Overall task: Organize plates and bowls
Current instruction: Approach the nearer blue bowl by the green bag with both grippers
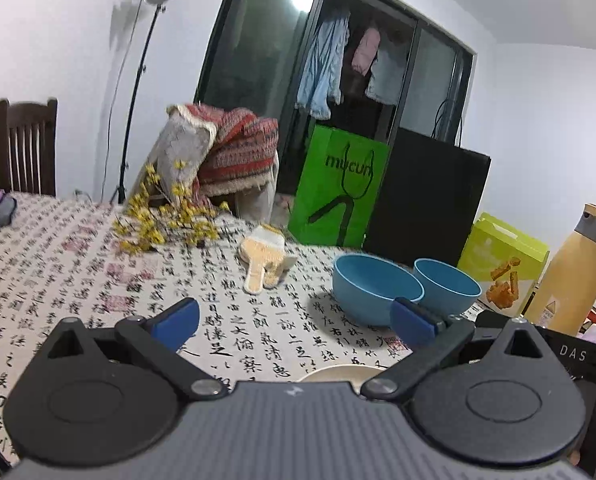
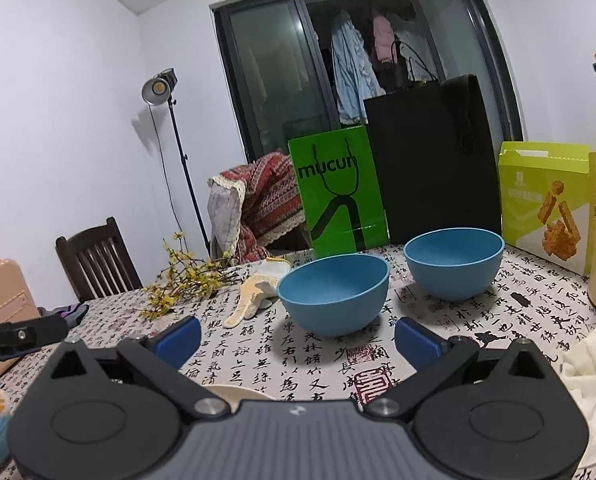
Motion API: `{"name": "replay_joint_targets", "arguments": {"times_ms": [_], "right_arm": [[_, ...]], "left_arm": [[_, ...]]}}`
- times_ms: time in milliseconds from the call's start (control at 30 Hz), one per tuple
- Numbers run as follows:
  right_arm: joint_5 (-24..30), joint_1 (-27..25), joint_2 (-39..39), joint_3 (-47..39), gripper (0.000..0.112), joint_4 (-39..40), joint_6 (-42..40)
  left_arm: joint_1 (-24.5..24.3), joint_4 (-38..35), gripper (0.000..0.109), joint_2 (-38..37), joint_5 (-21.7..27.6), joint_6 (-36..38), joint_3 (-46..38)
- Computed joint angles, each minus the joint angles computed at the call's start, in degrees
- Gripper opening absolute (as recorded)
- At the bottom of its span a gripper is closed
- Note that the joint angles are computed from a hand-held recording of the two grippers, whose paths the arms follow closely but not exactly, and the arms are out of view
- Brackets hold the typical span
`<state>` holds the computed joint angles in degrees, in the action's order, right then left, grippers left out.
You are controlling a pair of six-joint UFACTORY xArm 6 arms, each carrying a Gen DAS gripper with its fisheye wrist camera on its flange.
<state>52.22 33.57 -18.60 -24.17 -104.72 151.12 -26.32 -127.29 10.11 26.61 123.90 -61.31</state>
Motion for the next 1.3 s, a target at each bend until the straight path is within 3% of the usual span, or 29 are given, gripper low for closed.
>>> {"name": "replay_joint_targets", "arguments": {"times_ms": [233, 367, 433, 633, 933, 1100, 1300], "right_arm": [[-6.5, -6.3, -2.4, -1.1, 0.103, 0.4, -3.6], [-11.4, -11.1, -2.8, -2.5, 0.103, 0.6, -6.2], [-13.0, -13.1, -2.4, -3.4, 0.103, 1.3, -8.1], [-16.0, -17.6, 1.7, -6.8, 0.103, -0.7, -8.0], [-21.2, -23.8, 8.7, -12.6, 0.097, -6.4, -2.9], [-23.0, -26.4, 11.9, -15.7, 0.094, -7.4, -2.4], [-23.4, -27.9, 15.2, -19.0, 0.093, -6.6, -4.3]], "left_arm": [[-4.0, 13.4, 0.103, 4.9, -8.9, -12.7, -8.1], [-6.1, 14.0, 0.103, 7.4, -12.8, -12.5, -12.2], [-7.0, 16.7, 0.103, 9.2, -14.1, -16.1, -14.7], [-9.8, 30.3, 0.103, 16.4, -17.1, -32.9, -23.4], [-11.6, 62.1, 0.103, 26.7, -20.4, -67.6, -34.3], [-11.4, 79.7, 0.103, 31.2, -20.3, -86.0, -38.8], [-11.1, 95.3, 0.103, 36.2, -19.3, -102.2, -44.6]]}}
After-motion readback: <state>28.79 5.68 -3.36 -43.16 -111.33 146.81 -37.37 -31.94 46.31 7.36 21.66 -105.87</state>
